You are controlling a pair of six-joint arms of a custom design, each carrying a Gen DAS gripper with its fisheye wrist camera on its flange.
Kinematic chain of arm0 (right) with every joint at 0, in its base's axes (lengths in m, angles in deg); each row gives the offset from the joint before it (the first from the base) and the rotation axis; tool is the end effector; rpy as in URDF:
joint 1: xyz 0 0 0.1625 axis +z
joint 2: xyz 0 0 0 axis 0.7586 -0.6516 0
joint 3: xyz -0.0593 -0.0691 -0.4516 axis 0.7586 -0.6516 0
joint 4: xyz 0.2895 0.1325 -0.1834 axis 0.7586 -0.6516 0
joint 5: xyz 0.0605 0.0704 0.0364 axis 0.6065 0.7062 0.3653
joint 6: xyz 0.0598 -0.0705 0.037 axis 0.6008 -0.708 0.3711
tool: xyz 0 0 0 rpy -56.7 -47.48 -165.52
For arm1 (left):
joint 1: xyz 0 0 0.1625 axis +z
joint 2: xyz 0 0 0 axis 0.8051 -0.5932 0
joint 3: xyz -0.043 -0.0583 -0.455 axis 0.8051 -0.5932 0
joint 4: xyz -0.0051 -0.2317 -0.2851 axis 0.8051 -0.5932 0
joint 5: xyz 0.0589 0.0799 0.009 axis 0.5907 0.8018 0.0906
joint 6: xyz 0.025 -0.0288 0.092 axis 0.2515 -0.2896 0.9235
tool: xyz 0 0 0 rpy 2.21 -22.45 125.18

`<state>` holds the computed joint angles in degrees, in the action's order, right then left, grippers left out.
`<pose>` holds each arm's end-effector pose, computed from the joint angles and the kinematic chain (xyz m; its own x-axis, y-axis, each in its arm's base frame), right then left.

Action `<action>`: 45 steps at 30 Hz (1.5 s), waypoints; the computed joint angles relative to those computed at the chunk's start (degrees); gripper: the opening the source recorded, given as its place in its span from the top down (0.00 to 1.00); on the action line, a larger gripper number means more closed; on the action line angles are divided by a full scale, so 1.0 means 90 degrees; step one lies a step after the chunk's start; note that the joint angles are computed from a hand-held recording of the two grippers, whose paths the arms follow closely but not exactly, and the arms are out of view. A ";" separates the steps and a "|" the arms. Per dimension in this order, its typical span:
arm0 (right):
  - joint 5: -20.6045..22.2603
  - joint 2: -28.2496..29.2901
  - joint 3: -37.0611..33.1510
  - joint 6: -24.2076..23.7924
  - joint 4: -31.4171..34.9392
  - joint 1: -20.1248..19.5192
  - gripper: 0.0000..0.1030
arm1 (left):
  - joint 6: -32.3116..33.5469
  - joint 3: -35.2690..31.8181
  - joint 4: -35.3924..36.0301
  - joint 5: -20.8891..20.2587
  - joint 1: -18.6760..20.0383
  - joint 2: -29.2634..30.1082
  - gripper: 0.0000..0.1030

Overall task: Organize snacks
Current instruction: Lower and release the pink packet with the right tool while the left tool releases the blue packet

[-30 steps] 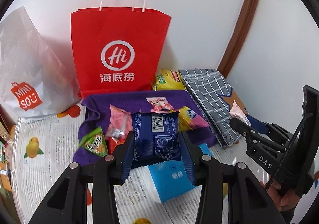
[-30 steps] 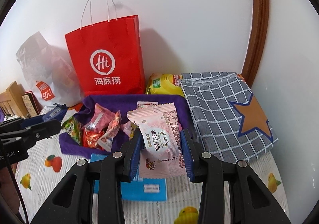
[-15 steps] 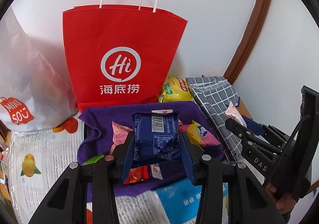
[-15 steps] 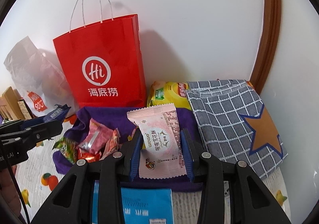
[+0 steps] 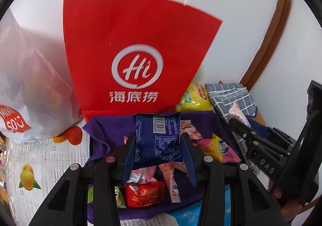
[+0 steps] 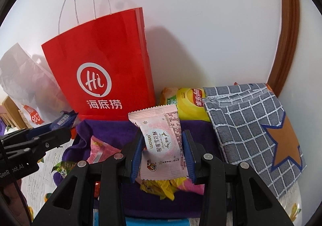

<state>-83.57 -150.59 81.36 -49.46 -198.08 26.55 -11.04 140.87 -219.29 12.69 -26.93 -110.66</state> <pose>0.0183 -0.3541 0.3173 -0.7620 0.1747 0.6236 -0.4148 0.6078 -0.6771 -0.3843 -0.4057 -0.0259 -0.7959 0.3968 -0.4573 0.5694 0.7472 -0.3427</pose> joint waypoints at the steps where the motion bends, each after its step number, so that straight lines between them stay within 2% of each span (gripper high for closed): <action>1: 0.0002 0.0053 -0.0054 -0.0016 0.0006 -0.0027 0.63 | -0.0005 -0.0025 0.0025 -0.0028 0.0049 0.0028 0.60; 10: 0.0137 0.0203 -0.0284 -0.0049 0.0348 -0.0307 0.63 | -0.0145 -0.0222 0.0360 -0.0035 0.0276 0.0218 0.60; 19: 0.0196 0.0099 -0.0397 -0.0212 0.0749 -0.0579 0.63 | -0.0265 -0.0131 0.0237 0.0025 0.0450 0.0194 0.60; 25: 0.0354 0.0088 -0.0511 -0.0172 0.1205 -0.0757 0.63 | -0.0309 -0.0200 0.0242 -0.0212 0.0642 0.0270 0.60; 34: 0.0028 0.0405 -0.0717 -0.0262 0.1519 -0.0731 0.62 | -0.0444 -0.0515 0.0928 -0.0370 0.0729 0.0457 0.60; 37: -0.0091 0.0540 -0.0739 -0.0350 0.1331 -0.0694 0.60 | -0.0481 -0.0573 0.1031 -0.0435 0.0771 0.0485 0.60; 45: -0.0027 0.0559 -0.0645 -0.0508 0.1180 -0.0664 0.60 | -0.0398 -0.0676 0.1300 -0.0428 0.0768 0.0513 0.59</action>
<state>-83.81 -145.56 75.56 -54.04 -187.46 20.57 -14.62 134.78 -207.59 8.84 -20.02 -106.05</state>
